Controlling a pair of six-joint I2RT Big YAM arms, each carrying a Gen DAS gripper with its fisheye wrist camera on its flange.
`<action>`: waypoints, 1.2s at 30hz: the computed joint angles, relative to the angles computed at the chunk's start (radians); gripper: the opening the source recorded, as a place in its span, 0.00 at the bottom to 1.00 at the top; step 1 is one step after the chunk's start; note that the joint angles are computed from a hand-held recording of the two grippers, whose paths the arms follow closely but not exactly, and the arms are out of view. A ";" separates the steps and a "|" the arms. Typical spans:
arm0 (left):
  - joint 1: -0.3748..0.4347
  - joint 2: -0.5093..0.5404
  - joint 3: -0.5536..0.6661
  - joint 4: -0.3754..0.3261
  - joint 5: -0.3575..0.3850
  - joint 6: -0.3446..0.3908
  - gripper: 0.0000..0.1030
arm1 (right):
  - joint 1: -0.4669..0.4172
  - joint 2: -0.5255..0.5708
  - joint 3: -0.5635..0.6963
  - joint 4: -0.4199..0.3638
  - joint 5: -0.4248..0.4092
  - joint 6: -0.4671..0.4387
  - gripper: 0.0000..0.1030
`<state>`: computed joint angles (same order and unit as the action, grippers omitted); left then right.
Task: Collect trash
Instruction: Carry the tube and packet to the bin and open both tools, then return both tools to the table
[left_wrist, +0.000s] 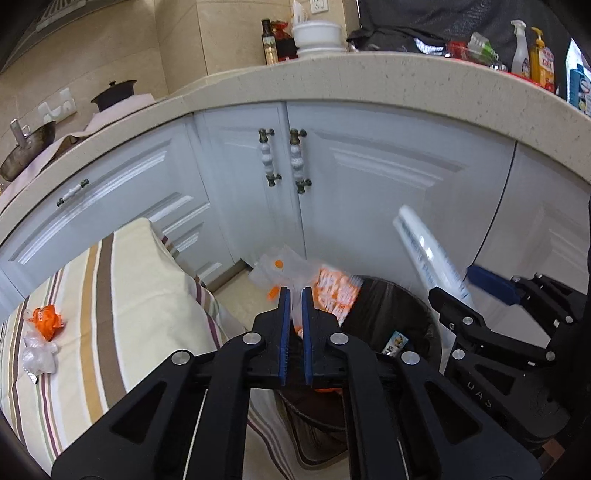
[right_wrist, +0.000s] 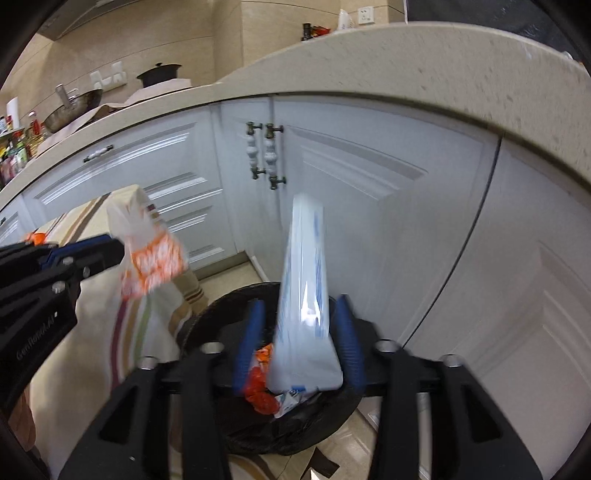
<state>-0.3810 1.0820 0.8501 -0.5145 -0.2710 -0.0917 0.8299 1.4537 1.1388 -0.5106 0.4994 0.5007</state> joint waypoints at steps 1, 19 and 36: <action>0.004 0.002 0.000 -0.002 0.004 -0.004 0.13 | -0.003 -0.001 -0.004 0.004 0.000 0.003 0.50; 0.137 -0.169 -0.048 -0.062 0.029 -0.028 0.44 | 0.042 0.019 0.059 0.011 0.001 -0.002 0.59; 0.652 -0.410 -0.120 -0.186 0.165 0.088 0.50 | 0.192 0.216 0.353 0.008 -0.097 -0.133 0.61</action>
